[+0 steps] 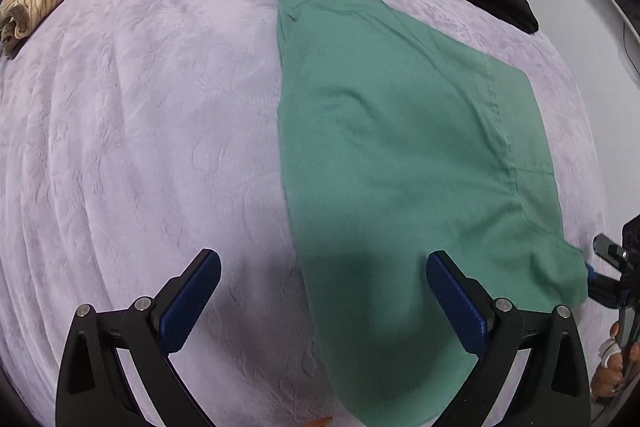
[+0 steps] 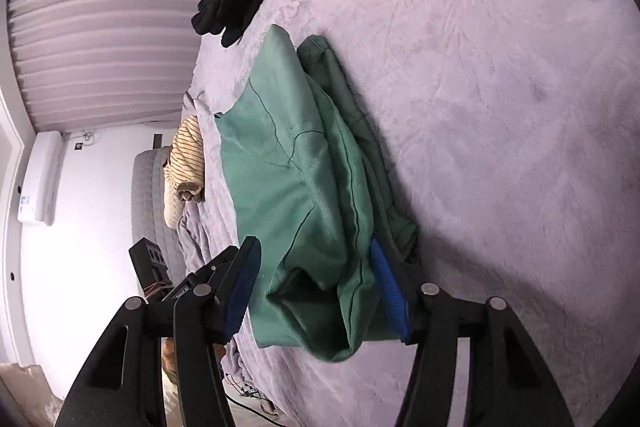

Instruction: Fold large clothes

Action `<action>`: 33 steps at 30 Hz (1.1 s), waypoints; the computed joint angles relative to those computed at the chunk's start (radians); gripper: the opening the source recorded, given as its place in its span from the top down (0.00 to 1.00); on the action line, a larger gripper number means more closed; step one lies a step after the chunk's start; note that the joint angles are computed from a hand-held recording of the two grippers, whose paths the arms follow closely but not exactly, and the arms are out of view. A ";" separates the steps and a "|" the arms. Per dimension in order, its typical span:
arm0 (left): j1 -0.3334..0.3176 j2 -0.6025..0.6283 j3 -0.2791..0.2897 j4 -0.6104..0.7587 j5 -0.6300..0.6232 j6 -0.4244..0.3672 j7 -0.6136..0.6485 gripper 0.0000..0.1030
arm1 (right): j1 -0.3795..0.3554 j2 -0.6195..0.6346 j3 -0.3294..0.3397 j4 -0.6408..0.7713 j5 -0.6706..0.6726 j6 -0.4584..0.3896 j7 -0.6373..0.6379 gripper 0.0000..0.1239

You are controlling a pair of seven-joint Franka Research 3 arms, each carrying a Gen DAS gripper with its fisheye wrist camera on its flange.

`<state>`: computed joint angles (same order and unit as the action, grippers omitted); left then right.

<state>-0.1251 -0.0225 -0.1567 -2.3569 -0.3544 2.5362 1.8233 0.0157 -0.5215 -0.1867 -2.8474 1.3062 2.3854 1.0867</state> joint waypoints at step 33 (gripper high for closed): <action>-0.048 -0.091 0.024 -0.152 0.047 -0.013 -0.063 0.00 | -0.072 -0.242 0.056 -0.126 -0.591 0.012 0.408 0.90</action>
<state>-0.1734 -0.1133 -0.1325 -2.5093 -0.3076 2.5233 1.7606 -0.0558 -0.7634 -0.1305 -2.9738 0.7147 2.3975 1.4950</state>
